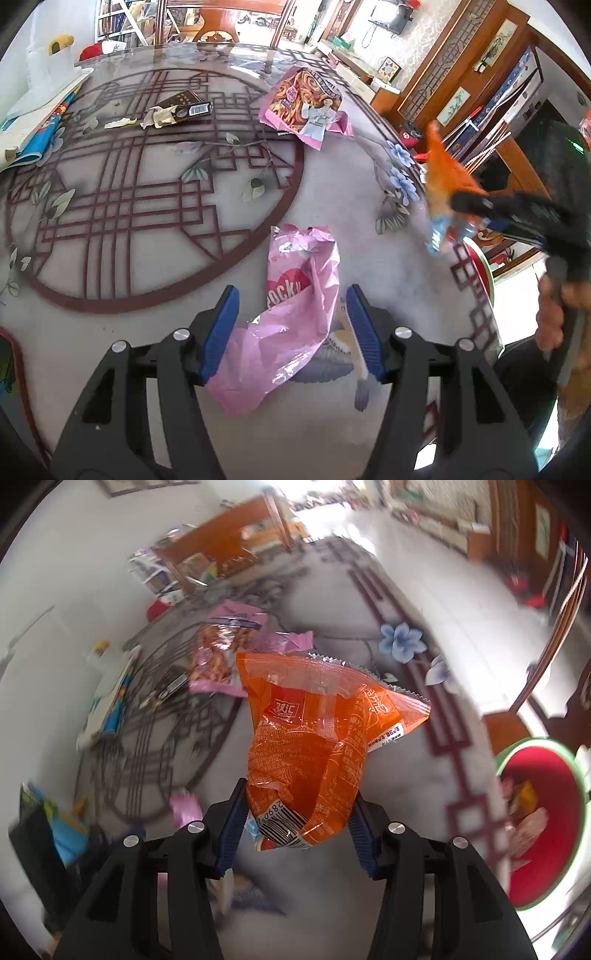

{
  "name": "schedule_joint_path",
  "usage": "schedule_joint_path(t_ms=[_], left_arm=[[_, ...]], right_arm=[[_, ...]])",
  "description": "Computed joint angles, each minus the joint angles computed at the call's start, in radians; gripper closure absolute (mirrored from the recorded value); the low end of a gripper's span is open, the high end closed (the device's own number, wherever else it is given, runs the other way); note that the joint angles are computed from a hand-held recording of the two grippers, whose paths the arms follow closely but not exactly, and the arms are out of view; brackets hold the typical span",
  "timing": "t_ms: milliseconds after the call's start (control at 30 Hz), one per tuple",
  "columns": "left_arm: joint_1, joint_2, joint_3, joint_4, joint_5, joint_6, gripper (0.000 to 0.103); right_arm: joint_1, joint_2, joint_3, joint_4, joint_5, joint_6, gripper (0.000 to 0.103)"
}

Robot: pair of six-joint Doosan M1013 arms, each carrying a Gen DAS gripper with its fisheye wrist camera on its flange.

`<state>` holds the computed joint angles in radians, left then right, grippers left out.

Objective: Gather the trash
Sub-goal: 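Carry the pink wrapper and orange bag over the red bin with both tools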

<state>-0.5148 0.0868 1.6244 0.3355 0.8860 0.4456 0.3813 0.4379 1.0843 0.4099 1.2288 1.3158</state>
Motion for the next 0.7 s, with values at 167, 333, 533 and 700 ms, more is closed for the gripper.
schedule_joint_path(t_ms=[167, 333, 533, 700], left_arm=[[-0.002, 0.011, -0.009, -0.024, 0.014, 0.041, 0.045], [-0.002, 0.029, -0.020, -0.034, 0.052, 0.065, 0.046], [0.003, 0.039, -0.022, -0.058, 0.061, 0.087, 0.046], [0.003, 0.050, -0.028, -0.071, 0.084, 0.097, 0.046]], right_arm=[[-0.003, -0.090, 0.123, -0.028, -0.160, -0.109, 0.053], [-0.025, -0.095, 0.160, 0.007, -0.183, -0.084, 0.053], [-0.018, -0.095, 0.165, -0.008, -0.185, -0.087, 0.053], [-0.017, -0.092, 0.165, 0.008, -0.168, -0.101, 0.052]])
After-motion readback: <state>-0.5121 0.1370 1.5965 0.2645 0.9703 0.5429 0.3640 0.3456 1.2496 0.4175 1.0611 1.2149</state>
